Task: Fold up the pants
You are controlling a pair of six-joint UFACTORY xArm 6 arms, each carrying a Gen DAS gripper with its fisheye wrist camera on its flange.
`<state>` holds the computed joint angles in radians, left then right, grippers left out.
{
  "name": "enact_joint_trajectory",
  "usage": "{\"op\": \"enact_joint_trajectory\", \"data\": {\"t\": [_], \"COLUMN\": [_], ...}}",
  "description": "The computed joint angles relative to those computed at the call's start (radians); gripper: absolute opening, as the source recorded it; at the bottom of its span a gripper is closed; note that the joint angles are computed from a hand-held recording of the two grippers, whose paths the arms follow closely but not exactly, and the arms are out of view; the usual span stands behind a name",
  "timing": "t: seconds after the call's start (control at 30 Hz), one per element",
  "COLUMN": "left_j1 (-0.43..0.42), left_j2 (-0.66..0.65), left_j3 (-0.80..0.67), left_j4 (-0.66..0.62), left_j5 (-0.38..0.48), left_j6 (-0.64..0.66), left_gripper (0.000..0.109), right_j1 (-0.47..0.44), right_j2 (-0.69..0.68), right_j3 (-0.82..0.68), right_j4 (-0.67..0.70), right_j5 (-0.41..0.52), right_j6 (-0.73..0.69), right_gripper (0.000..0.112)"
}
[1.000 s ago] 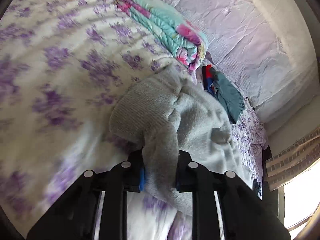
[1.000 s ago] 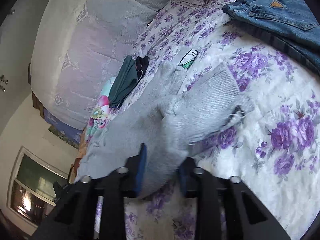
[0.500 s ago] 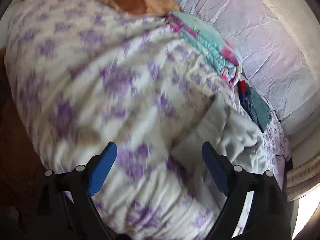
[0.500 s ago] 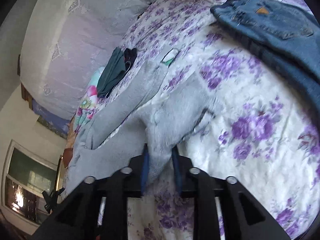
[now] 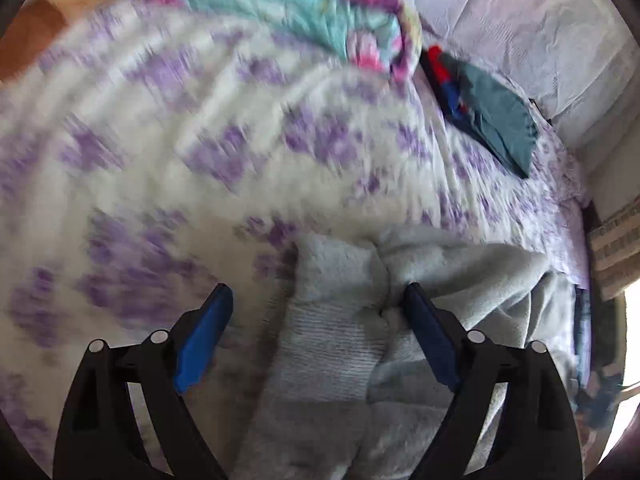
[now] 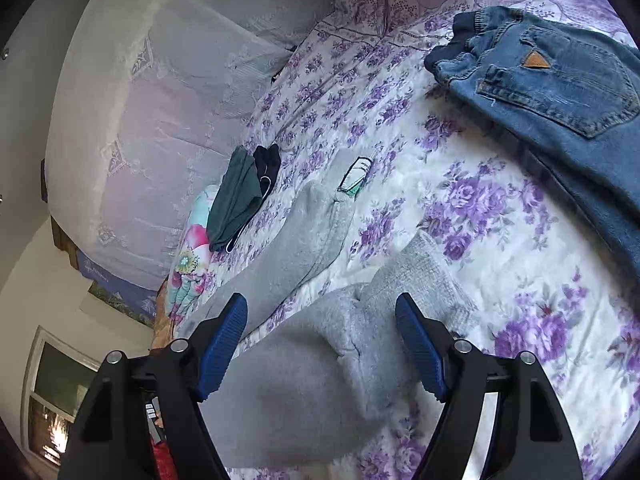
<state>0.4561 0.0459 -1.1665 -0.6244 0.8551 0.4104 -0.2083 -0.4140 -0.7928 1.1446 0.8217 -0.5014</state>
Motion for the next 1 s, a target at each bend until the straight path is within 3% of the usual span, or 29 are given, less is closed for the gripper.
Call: {"op": "enact_joint_trajectory", "data": {"t": [0.03,0.13,0.23,0.37,0.47,0.53,0.57,0.6,0.63,0.67,0.77,0.87,0.93,0.97,1.0], "left_j1": [0.006,0.001,-0.019,-0.042,-0.030,-0.030,-0.032,-0.032,-0.032,-0.036,-0.022,-0.027,-0.024,-0.011,-0.001], "left_j2": [0.002,-0.077,-0.136,-0.186,-0.193,-0.178,-0.169,-0.161,-0.158,-0.160,-0.190,-0.242,-0.255,-0.248,-0.239], "left_j3": [0.001,0.103,0.166,0.184,0.154,0.121,0.104,0.087,0.074,0.070,0.078,0.139,0.176,0.185,0.186], "left_j4": [-0.017,-0.130,-0.165,-0.174,-0.235,-0.240,-0.239,-0.243,-0.252,-0.263,-0.338,-0.338,-0.324,-0.336,-0.343], "left_j5": [0.021,-0.065,-0.149,-0.207,-0.194,-0.186,-0.186,-0.179,-0.175,-0.182,-0.166,-0.197,-0.216,-0.207,-0.197], "left_j6": [0.018,0.142,0.182,0.154,0.158,0.148,0.129,0.115,0.106,0.103,0.153,0.200,0.214,0.225,0.230], "left_gripper": [0.075,0.049,0.037,0.031,0.028,0.027,0.025,0.023,0.022,0.011,0.010,0.010,0.010,0.010,0.010], "right_j1": [0.016,0.050,0.062,0.081,0.089,0.110,0.126,0.140,0.154,0.158,0.166,0.123,0.082,0.054,0.033], "right_j2": [0.023,0.125,0.239,0.398,0.550,0.596,0.610,0.610,0.606,0.600,0.495,0.336,0.233,0.170,0.128], "right_j3": [-0.021,-0.113,-0.219,-0.371,-0.504,-0.547,-0.571,-0.582,-0.591,-0.600,-0.549,-0.417,-0.314,-0.240,-0.183], "right_j4": [-0.012,-0.033,-0.028,-0.068,-0.091,-0.109,-0.119,-0.126,-0.121,-0.102,-0.028,0.023,-0.039,-0.103,-0.156], "right_j5": [-0.013,-0.027,-0.009,0.005,0.093,0.073,0.045,0.012,-0.029,-0.044,-0.091,-0.011,0.041,0.046,0.035], "right_j6": [0.003,0.032,0.064,0.143,0.230,0.256,0.249,0.241,0.209,0.167,-0.008,-0.213,-0.284,-0.276,-0.246], "right_gripper": [0.078,0.078,0.078,0.078,0.078,0.079,0.072,0.040,0.026,0.024,0.023,0.023,0.026,0.034,0.035]}}
